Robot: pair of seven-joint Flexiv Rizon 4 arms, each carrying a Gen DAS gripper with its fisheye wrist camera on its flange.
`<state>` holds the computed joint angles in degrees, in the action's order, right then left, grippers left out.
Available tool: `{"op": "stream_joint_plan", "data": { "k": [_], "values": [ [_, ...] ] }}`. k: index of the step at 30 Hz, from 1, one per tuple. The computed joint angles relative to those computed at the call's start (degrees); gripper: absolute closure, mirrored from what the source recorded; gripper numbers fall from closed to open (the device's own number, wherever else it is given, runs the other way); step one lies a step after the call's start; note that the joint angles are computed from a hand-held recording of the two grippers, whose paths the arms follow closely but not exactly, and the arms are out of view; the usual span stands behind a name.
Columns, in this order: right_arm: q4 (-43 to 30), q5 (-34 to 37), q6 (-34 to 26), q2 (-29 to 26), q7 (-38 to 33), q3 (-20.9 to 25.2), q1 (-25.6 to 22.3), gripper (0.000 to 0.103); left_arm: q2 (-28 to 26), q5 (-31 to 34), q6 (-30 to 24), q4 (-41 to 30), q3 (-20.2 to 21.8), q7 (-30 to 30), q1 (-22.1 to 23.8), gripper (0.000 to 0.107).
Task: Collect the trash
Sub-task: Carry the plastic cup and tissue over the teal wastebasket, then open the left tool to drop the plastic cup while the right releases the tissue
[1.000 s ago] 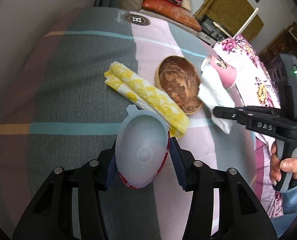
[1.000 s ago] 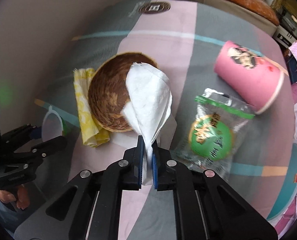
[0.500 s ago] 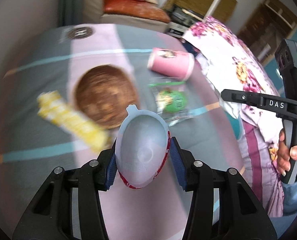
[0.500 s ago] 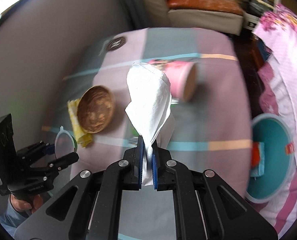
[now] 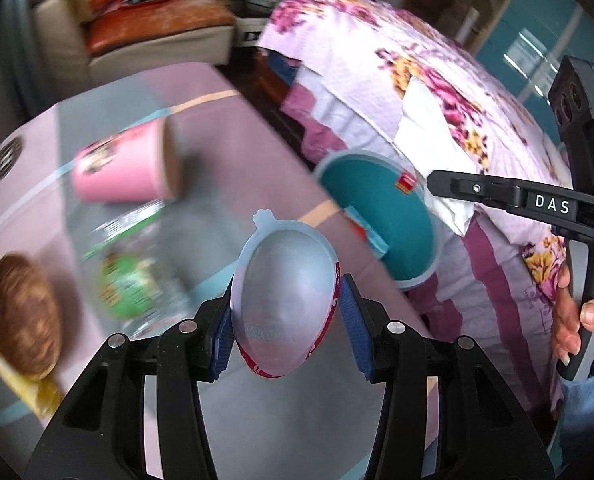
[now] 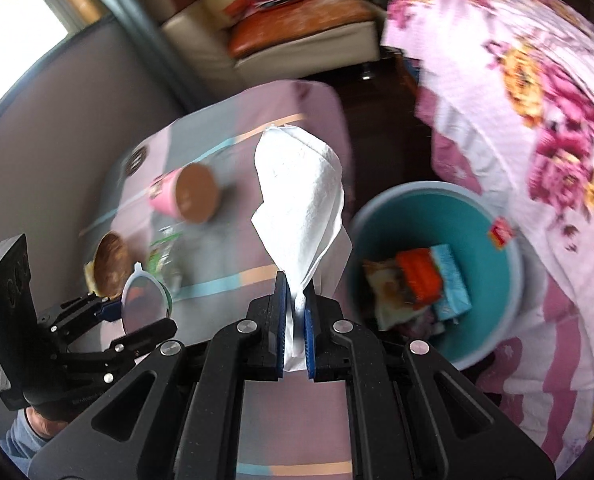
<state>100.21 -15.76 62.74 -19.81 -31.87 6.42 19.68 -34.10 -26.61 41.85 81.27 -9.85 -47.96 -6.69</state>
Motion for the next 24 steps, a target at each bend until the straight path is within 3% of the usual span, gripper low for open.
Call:
{"op": "stream_joint_plan", "data": {
  "k": [11,24],
  "values": [
    [10.6,3.4,8.0,4.6,0.7,-0.5,-5.3,0.096,-5.4,7.1,-4.1,-9.9,0.8,-5.0,-6.1,0.057],
    [14.9,9.2,10.2,5.7,-1.2,0.5,-8.8,0.096,-12.2,12.4,-9.2,-20.5,1.7,-9.2,-10.9,0.057]
  ]
}}
